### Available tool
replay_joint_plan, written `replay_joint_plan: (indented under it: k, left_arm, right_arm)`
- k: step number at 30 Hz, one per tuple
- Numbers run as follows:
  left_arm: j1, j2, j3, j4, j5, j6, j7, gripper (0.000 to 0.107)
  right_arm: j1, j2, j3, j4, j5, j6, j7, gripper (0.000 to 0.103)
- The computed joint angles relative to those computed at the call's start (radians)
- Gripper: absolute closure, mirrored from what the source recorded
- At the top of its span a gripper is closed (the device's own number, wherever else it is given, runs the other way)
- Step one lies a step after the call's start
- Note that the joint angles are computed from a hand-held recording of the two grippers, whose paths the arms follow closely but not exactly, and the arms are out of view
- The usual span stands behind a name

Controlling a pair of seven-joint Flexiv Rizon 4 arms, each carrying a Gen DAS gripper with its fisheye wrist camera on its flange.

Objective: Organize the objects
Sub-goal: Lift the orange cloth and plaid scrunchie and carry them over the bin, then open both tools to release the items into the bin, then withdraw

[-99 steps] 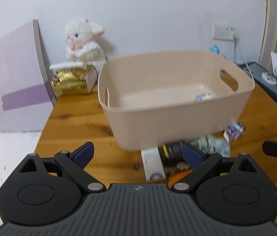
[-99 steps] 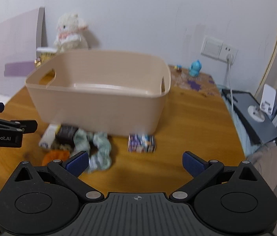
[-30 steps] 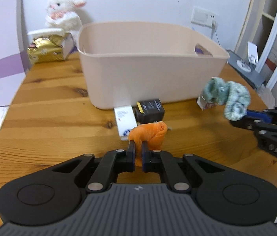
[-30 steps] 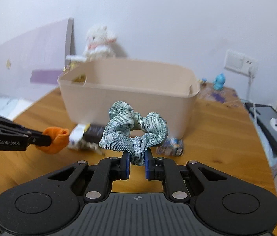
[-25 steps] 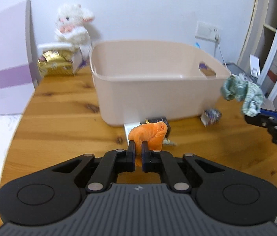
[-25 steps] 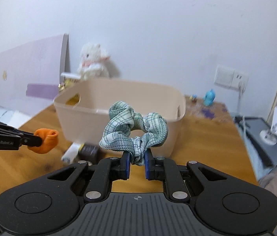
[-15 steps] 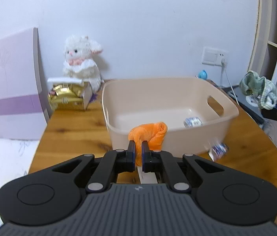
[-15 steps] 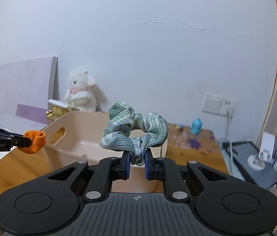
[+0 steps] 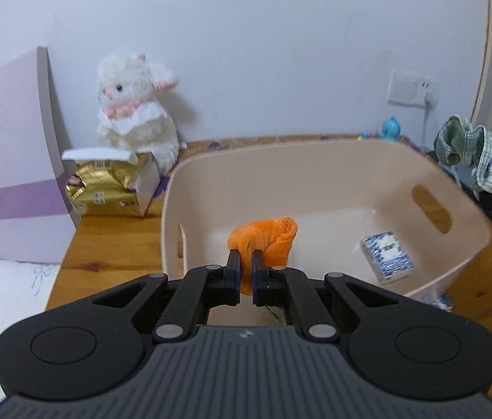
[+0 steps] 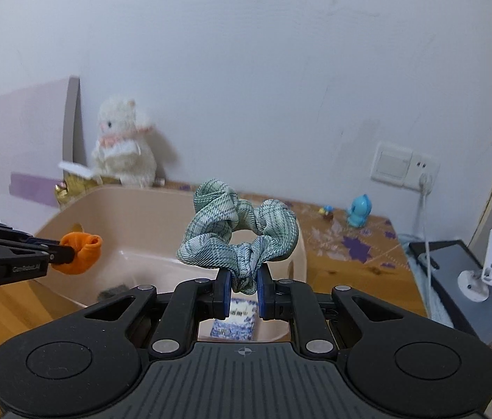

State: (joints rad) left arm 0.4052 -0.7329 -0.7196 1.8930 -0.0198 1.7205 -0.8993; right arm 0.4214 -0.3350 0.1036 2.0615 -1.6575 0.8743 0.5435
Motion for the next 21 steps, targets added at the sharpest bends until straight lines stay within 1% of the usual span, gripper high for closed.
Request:
replay_joint_plan:
  k: [4, 8, 9, 10, 12, 13, 14, 15, 16, 17, 18, 19, 20, 21]
  left_arm:
    - [-0.092, -0.009, 0.096, -0.048, -0.033, -0.039, -0.002, 0.1]
    - [-0.13, -0.019, 0.13, -0.062, -0.043, -0.032, 0.018, 0.099]
    - [-0.129, -0.018, 0.128, -0.062, -0.048, -0.042, 0.021, 0.099]
    - [-0.135, -0.016, 0.133, -0.065, -0.055, -0.049, 0.023, 0.098]
    - [-0.133, -0.009, 0.131, -0.058, -0.067, -0.05, 0.026, 0.094]
    - [-0.119, -0.007, 0.115, -0.05, -0.071, -0.052, 0.03, 0.092]
    - [-0.1, -0.006, 0.092, -0.041, -0.073, -0.052, 0.036, 0.085]
    - [-0.083, -0.004, 0.073, -0.03, -0.073, -0.045, 0.04, 0.068]
    - [-0.081, 0.003, 0.072, -0.026, -0.075, -0.041, 0.037, 0.056]
    - [-0.073, 0.01, 0.067, -0.015, -0.074, -0.026, 0.032, 0.035]
    - [-0.059, 0.013, 0.053, -0.005, -0.068, -0.013, 0.03, 0.025]
    - [-0.038, 0.016, 0.034, 0.007, -0.058, -0.002, 0.028, 0.025]
    - [-0.021, 0.023, 0.02, 0.017, -0.049, -0.003, 0.023, 0.025]
    - [-0.008, 0.032, 0.011, 0.026, -0.044, -0.006, 0.018, 0.023]
  right_arm:
    - [-0.009, -0.04, -0.008, -0.023, 0.031, 0.052, -0.032, 0.09]
    - [-0.011, -0.062, -0.018, -0.033, 0.063, 0.088, -0.048, 0.088]
    - [-0.011, -0.063, -0.02, -0.033, 0.068, 0.096, -0.049, 0.085]
    - [-0.012, -0.063, -0.023, -0.032, 0.069, 0.104, -0.044, 0.076]
    - [-0.014, -0.057, -0.026, -0.025, 0.054, 0.115, -0.022, 0.062]
    - [-0.014, -0.051, -0.028, -0.019, 0.035, 0.116, -0.002, 0.059]
    - [-0.015, -0.044, -0.026, -0.014, 0.024, 0.114, 0.008, 0.056]
    - [-0.013, -0.036, -0.023, -0.007, 0.016, 0.105, 0.018, 0.05]
    - [-0.011, -0.026, -0.019, -0.001, 0.009, 0.092, 0.027, 0.041]
    - [-0.008, -0.015, -0.014, 0.007, 0.001, 0.077, 0.038, 0.038]
    - [-0.006, -0.005, -0.01, 0.015, -0.009, 0.065, 0.05, 0.032]
    - [-0.006, 0.005, -0.004, 0.024, -0.013, 0.056, 0.06, 0.026]
    - [-0.006, 0.014, 0.002, 0.032, -0.015, 0.049, 0.068, 0.024]
    - [-0.006, 0.023, 0.007, 0.041, -0.019, 0.041, 0.079, 0.017]
